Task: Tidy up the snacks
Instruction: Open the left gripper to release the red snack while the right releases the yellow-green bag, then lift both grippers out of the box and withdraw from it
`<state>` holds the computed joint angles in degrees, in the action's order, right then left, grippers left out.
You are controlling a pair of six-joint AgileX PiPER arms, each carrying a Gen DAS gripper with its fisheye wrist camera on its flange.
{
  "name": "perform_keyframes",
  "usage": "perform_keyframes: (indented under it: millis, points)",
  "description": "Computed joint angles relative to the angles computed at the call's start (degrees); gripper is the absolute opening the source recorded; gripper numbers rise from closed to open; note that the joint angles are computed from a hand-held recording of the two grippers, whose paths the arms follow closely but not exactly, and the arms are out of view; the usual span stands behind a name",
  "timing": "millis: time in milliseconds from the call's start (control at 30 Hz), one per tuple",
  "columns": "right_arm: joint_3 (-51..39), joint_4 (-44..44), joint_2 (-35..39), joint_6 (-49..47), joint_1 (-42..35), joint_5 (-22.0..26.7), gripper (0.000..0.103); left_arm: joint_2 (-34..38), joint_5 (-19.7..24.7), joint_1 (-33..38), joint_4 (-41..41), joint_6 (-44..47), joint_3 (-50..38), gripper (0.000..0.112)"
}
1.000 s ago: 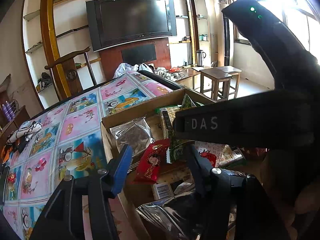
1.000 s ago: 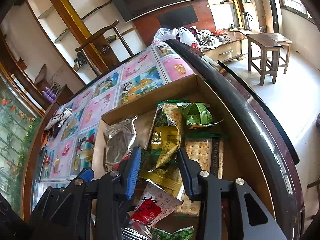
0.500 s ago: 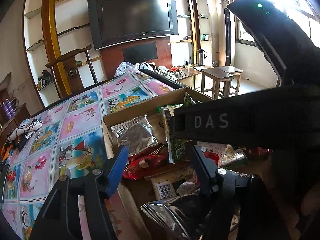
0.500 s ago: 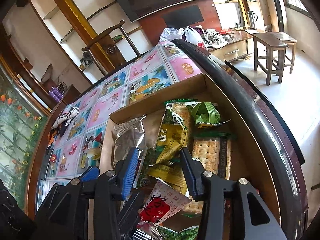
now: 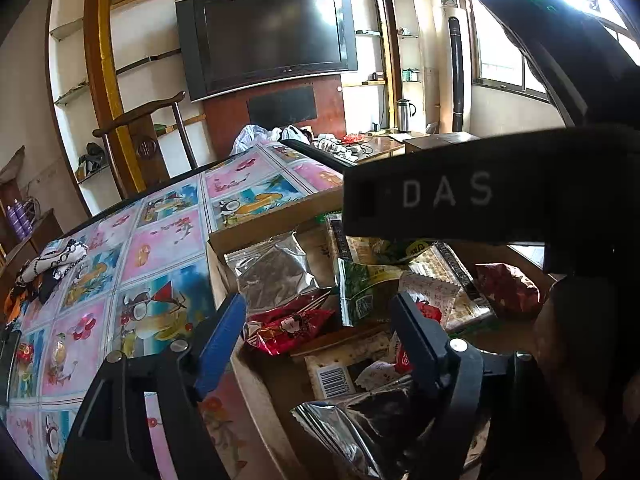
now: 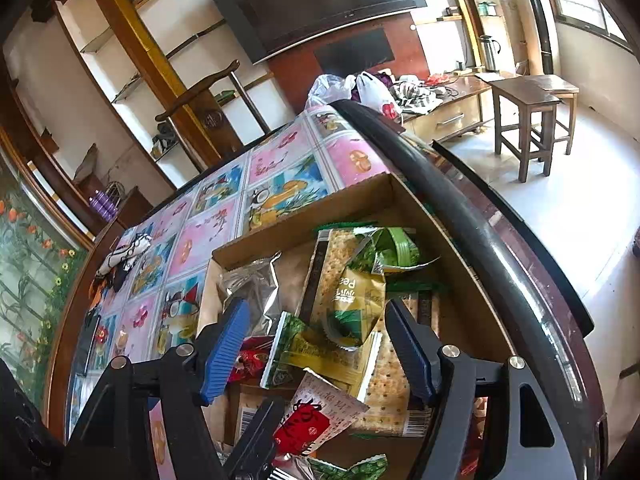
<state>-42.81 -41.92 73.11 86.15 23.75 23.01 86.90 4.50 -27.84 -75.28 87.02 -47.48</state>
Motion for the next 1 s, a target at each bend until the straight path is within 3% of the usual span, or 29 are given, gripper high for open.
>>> perform_keyframes:
  millis: [300, 567, 733, 1000]
  points:
    - [-0.3, -9.9, -0.9, 10.0, 3.4, 5.6, 0.087, 0.0, -0.1, 0.0, 0.5, -0.7, 0.1, 0.075]
    - [0.2, -12.5, -1.3, 13.5, 3.9, 6.7, 0.087, -0.1, -0.1, -0.1, -0.1, -0.3, 0.2, 0.080]
    - [0.0, -16.8, -1.4, 17.9, 6.6, 11.1, 0.090, -0.4, 0.5, 0.6, -2.8, 2.4, 0.6, 0.083]
    - [0.7, -20.0, -2.2, 22.3, 8.7, 14.1, 0.093, -0.6, 1.9, 1.7, 1.9, -2.1, 0.5, 0.087]
